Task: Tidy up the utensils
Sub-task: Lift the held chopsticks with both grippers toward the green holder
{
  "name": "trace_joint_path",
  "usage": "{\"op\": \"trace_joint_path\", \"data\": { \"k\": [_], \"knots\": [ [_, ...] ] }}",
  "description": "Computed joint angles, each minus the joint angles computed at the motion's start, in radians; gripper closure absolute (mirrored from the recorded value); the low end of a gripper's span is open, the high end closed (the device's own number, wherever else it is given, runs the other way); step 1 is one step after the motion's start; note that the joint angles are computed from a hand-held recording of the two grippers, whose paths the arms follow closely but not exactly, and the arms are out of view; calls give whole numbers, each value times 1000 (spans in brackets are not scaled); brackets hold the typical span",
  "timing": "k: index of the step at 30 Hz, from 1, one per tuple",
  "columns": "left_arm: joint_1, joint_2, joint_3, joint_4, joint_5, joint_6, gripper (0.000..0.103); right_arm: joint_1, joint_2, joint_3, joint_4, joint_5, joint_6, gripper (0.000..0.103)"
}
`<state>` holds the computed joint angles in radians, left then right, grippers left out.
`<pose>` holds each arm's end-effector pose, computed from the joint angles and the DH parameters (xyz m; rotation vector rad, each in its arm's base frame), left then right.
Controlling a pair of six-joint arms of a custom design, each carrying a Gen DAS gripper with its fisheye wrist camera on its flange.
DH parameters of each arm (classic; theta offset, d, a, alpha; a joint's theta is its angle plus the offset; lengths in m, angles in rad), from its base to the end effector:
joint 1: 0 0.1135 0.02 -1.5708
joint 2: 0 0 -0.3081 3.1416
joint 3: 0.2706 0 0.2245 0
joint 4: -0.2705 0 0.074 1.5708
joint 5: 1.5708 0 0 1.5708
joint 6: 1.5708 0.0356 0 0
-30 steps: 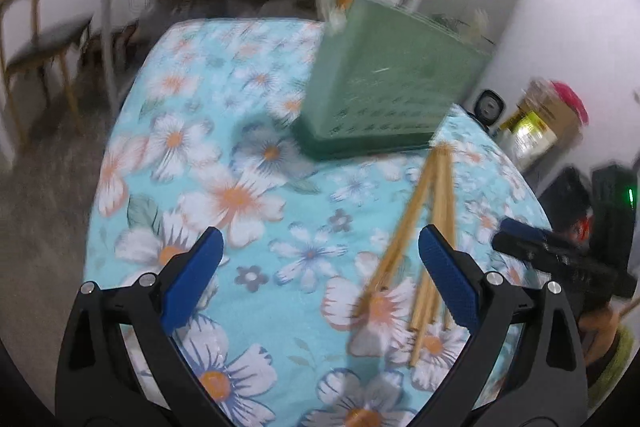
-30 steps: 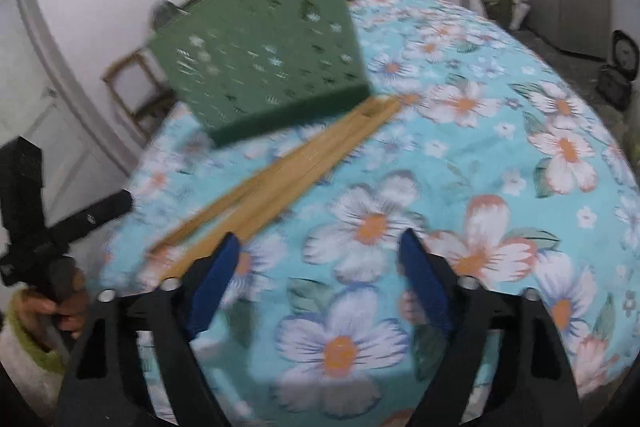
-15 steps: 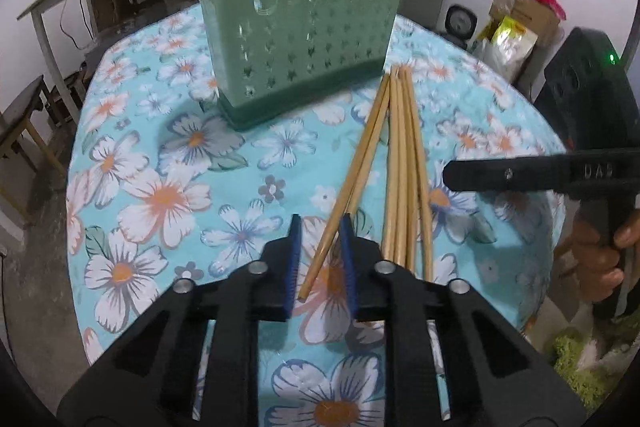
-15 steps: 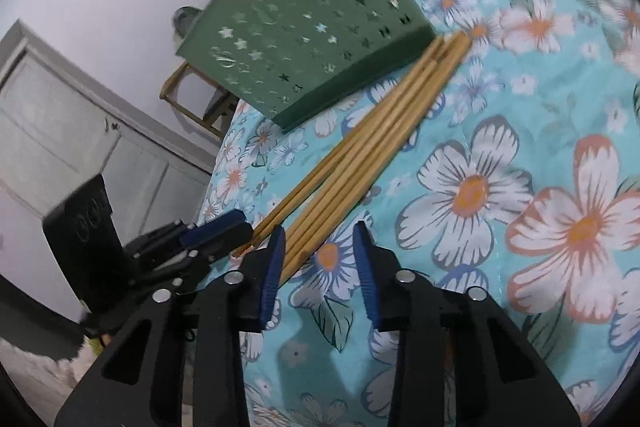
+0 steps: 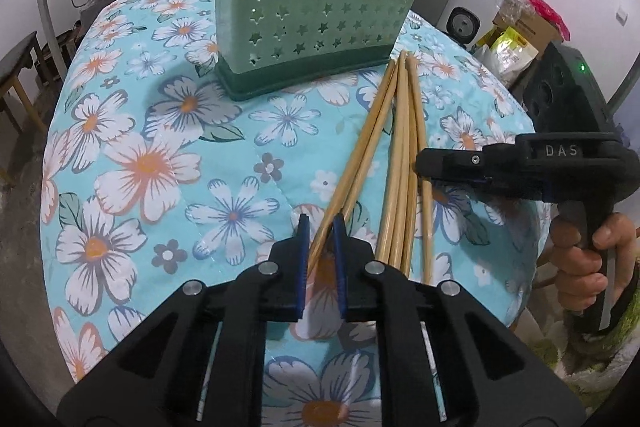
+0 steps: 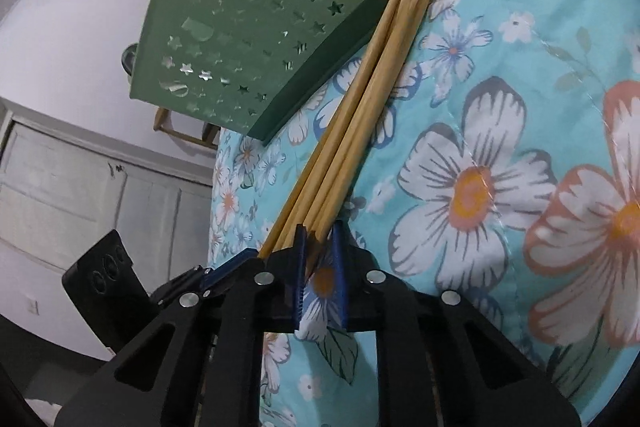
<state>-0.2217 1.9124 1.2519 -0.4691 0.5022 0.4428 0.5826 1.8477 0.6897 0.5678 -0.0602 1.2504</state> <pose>0.3628 -0.0994 0.2233 0.9857 2.3999 -0.5963 0.2802 0.1872 0.1748 0.7444 2.2628 1.0526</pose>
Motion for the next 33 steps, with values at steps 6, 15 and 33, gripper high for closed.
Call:
{"op": "trace_joint_path", "data": {
  "k": [6,15,33],
  "knots": [
    [8,-34,-26,6,24,-9,94,15,-60,-71,26,29,24,95],
    [77,-148,-73,-84,41,38,97,49,-196,-214,31,73,91,96],
    [80,-85,36,-163,12,42,75,60,-280,-147,-253,147,39,84]
  ]
}}
